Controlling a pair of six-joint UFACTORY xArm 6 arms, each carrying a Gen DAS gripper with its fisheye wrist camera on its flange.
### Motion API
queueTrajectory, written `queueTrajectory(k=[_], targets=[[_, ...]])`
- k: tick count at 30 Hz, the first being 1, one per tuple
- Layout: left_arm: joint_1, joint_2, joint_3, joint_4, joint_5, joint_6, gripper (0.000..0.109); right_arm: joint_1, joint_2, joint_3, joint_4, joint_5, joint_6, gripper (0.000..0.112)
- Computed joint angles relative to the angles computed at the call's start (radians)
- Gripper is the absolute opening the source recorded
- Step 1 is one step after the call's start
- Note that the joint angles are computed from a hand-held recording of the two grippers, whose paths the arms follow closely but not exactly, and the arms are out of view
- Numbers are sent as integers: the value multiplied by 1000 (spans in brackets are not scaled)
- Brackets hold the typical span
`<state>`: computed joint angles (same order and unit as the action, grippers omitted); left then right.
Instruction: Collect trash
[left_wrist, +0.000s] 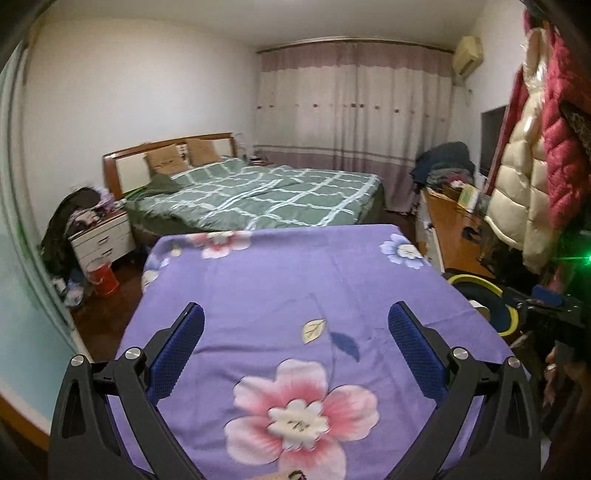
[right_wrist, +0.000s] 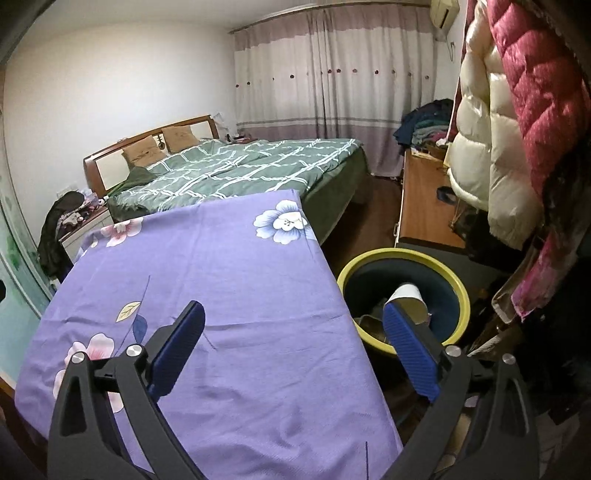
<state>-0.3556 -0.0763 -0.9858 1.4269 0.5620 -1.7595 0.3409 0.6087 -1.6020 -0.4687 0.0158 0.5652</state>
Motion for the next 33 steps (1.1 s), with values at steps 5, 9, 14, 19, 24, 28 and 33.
queueTrajectory(k=[5, 9, 14, 19, 24, 28, 33], targets=[[-8, -5, 14, -20, 20, -19, 98, -4, -14, 6, -80, -2, 67, 94], [-21, 9, 1, -20, 48, -21, 98, -1, -12, 4, -53, -4, 39, 94], [-22, 42, -27, -44, 38, -1, 98, 4, -7, -4, -33, -2, 21, 94], [-19, 47, -34, -46, 30, 1, 98, 8, -5, -12, -15, 3, 4, 94], [-15, 51, -34, -56, 27, 6, 98, 14, -1, -21, 13, 9, -24, 95], [-14, 52, -35, -54, 27, 6, 98, 15, 0, -23, 7, 11, -18, 95], [-15, 56, -34, -52, 31, 6, 98, 19, 1, -23, 35, 12, -45, 95]])
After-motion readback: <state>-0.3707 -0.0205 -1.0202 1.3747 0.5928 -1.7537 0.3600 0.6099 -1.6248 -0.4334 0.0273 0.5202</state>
